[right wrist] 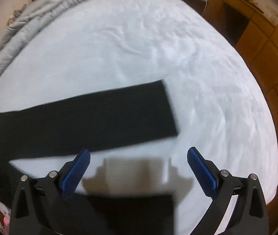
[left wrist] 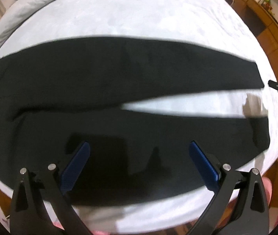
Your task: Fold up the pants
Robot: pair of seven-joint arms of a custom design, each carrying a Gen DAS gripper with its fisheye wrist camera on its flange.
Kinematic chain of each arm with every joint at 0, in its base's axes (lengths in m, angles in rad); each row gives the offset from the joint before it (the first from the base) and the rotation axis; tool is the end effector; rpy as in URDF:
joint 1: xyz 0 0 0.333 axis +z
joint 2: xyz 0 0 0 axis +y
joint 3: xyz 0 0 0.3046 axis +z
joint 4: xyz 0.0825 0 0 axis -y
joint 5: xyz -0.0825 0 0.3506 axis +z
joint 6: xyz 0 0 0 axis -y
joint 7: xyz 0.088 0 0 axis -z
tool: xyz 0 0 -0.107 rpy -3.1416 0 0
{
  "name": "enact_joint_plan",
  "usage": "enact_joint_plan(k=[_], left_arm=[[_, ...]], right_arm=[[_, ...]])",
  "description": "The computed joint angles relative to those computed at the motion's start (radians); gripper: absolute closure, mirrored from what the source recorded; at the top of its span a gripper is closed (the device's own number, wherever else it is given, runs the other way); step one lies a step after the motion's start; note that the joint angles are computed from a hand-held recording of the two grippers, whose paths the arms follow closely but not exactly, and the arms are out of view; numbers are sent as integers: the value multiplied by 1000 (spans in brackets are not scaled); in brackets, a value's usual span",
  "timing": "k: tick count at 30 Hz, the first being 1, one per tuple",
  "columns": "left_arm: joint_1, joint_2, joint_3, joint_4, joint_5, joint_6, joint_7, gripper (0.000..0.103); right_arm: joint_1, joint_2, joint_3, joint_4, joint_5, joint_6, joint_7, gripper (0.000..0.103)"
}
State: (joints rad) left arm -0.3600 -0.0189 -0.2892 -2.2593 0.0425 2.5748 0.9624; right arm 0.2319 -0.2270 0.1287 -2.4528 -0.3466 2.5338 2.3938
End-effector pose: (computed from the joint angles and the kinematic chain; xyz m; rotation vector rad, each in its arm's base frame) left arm 0.4144 -0.3159 0.4136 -2.0529 2.2100 -0.4934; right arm 0.4251 0.1656 0.4234 -1.8065 2.2223 -0.4653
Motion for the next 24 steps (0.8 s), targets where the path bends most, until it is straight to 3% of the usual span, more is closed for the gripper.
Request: enact_joint_plan(k=[4, 6, 8, 9, 10, 12, 14, 16, 18, 19, 20, 23, 24], left_arm=[[-6, 120, 23, 110, 261, 43, -261, 3], [-17, 177, 35, 174, 313, 41, -292, 3], [9, 254, 14, 247, 233, 77, -156, 3], [56, 253, -38, 275, 96, 49, -67, 3], [75, 288, -55, 315, -39, 41, 70, 3], [100, 350, -76, 400, -168, -30, 190, 3], [140, 383, -83, 399, -271, -86, 269, 3], [119, 395, -49, 414, -274, -104, 270, 3], [55, 430, 2, 453, -185, -95, 202, 3], [48, 442, 14, 481, -170, -128, 187, 3], [33, 457, 24, 501, -147, -130, 170, 3], [44, 473, 16, 529, -153, -161, 193, 3], [53, 476, 11, 535, -163, -175, 211, 3]], right_arm=[[-33, 159, -82, 130, 75, 15, -203, 3], [-40, 227, -104, 186, 189, 14, -340, 4], [-50, 291, -114, 242, 212, -9, -387, 4], [-53, 315, -118, 260, 204, -14, -392, 4], [-56, 341, -123, 277, 201, -16, -400, 4], [-79, 372, -115, 290, 305, -7, -504, 3], [-94, 404, -112, 307, 383, -27, -566, 3], [-92, 407, -115, 303, 395, -14, -589, 3], [-77, 402, -122, 292, 354, 6, -584, 3], [-70, 399, -125, 285, 340, 15, -571, 4], [-66, 387, -124, 264, 338, 49, -561, 7], [-42, 350, -123, 219, 286, 97, -514, 40], [-39, 333, -123, 202, 273, 106, -504, 66]])
